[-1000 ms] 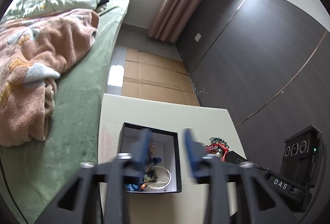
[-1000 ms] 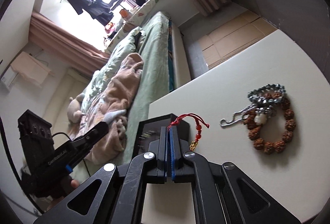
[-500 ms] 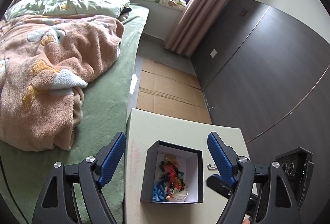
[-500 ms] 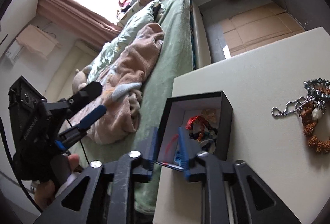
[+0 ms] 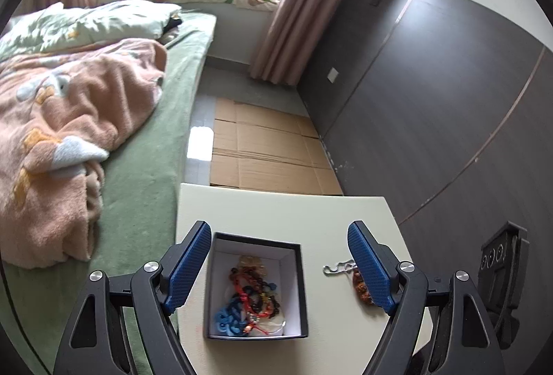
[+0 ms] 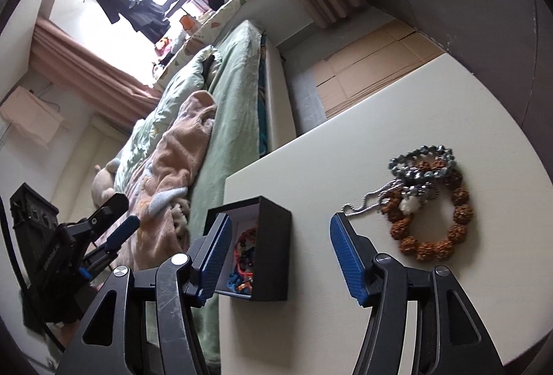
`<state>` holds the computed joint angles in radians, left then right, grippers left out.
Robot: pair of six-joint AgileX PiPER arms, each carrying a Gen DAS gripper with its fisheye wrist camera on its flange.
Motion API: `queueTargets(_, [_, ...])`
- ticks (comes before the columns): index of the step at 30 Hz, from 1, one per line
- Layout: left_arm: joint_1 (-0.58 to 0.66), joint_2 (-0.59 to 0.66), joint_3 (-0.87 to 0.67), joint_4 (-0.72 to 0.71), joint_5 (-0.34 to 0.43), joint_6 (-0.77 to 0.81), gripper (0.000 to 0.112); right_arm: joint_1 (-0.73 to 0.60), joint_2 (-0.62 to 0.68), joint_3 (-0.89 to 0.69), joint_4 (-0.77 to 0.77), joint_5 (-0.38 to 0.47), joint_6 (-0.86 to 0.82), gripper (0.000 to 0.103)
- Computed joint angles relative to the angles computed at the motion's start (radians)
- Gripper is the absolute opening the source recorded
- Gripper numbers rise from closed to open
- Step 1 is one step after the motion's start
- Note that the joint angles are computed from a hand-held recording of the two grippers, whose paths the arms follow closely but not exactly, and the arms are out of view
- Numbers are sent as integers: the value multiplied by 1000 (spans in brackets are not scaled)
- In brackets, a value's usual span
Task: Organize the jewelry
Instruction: 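Withdraw both open tools from the box toward the remaining jewelry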
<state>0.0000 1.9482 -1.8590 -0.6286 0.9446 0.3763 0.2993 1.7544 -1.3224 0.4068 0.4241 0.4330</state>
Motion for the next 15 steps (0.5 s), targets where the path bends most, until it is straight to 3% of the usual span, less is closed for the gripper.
queueTargets(15, [-151, 37, -20, 76, -26, -19, 82, -146, -33, 93, -4, 43, 59, 60])
